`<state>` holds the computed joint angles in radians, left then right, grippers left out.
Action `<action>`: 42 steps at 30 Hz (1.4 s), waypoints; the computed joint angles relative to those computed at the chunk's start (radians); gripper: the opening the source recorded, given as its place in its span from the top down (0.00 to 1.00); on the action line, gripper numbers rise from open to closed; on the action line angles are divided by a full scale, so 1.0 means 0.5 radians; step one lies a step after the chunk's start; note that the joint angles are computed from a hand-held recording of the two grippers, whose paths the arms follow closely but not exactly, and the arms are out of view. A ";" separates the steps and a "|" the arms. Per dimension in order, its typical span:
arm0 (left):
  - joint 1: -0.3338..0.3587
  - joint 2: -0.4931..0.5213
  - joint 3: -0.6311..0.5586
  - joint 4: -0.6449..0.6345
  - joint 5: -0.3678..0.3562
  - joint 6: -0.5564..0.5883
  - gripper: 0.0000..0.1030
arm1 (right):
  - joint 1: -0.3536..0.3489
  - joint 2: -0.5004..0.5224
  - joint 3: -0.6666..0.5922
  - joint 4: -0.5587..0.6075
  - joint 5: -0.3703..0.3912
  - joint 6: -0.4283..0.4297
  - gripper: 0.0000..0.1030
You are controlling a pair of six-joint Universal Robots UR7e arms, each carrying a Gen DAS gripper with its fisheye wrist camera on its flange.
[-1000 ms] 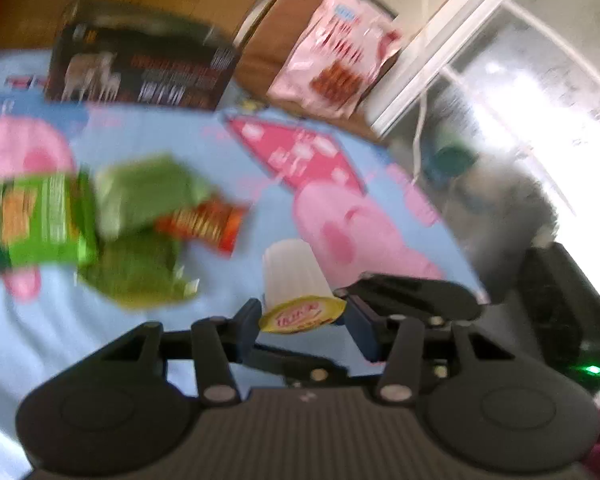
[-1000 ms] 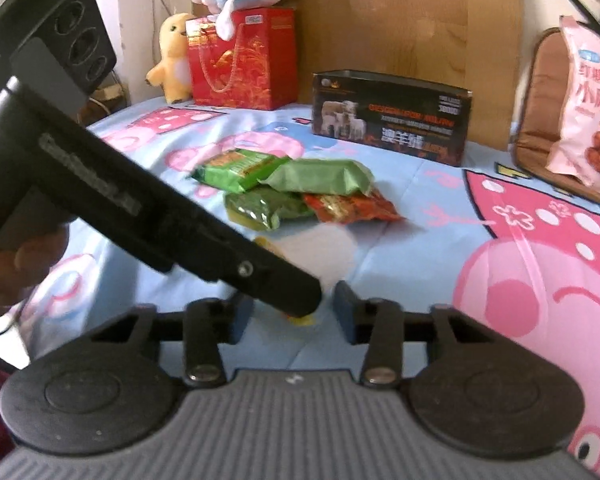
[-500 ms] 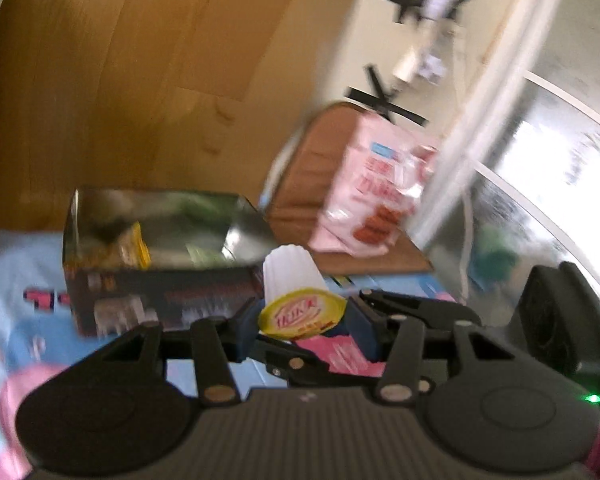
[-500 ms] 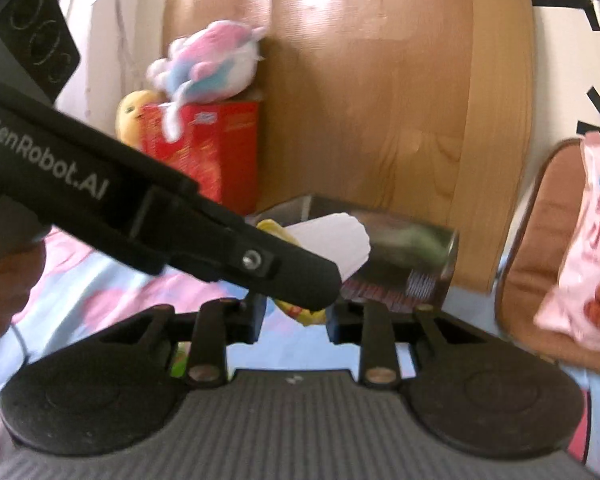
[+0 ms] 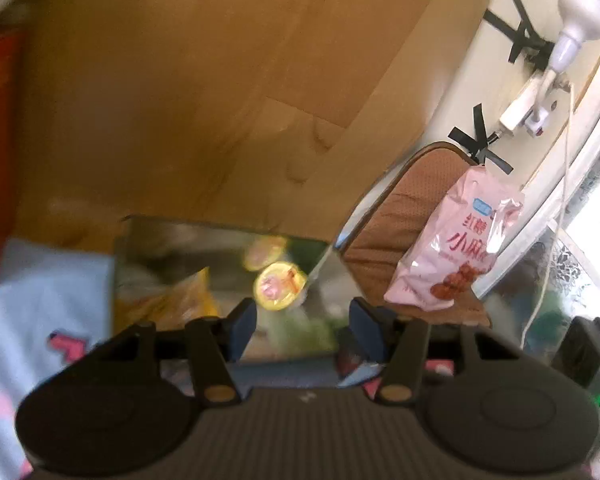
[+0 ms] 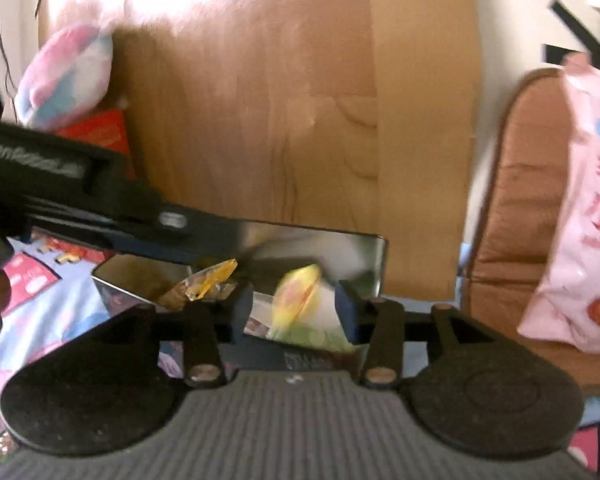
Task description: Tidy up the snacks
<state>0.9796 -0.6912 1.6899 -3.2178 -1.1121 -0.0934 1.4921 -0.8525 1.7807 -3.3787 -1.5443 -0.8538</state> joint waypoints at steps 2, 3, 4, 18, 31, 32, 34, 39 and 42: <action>-0.002 -0.096 0.160 -0.018 -0.013 -0.048 0.49 | -0.051 -0.103 0.114 0.012 0.133 0.029 0.49; -0.004 -0.142 0.252 -0.038 -0.028 -0.079 0.49 | -0.073 -0.166 0.188 0.032 0.161 0.053 0.46; -0.004 -0.176 0.324 -0.047 -0.045 -0.112 0.49 | -0.092 -0.221 0.249 0.073 0.180 0.077 0.45; -0.073 -0.223 0.785 -0.186 -0.082 -0.525 0.50 | -0.185 -0.411 0.520 0.671 0.226 0.468 0.49; -0.130 -0.193 0.942 -0.356 -0.341 -0.579 0.49 | -0.356 -0.720 1.003 0.372 0.377 0.298 0.55; -0.134 -0.183 0.940 -0.356 -0.370 -0.576 0.49 | -0.381 -0.745 1.044 0.326 0.397 0.298 0.57; -0.145 -0.164 0.940 -0.364 -0.407 -0.569 0.48 | -0.420 -0.787 1.098 0.278 0.432 0.293 0.58; -0.139 -0.188 0.987 -0.473 -0.467 -0.600 0.42 | -0.432 -0.838 1.178 0.159 0.517 0.254 0.65; -0.128 -0.248 1.073 -0.605 -0.464 -0.644 0.39 | -0.392 -0.834 1.201 0.133 0.567 0.201 0.68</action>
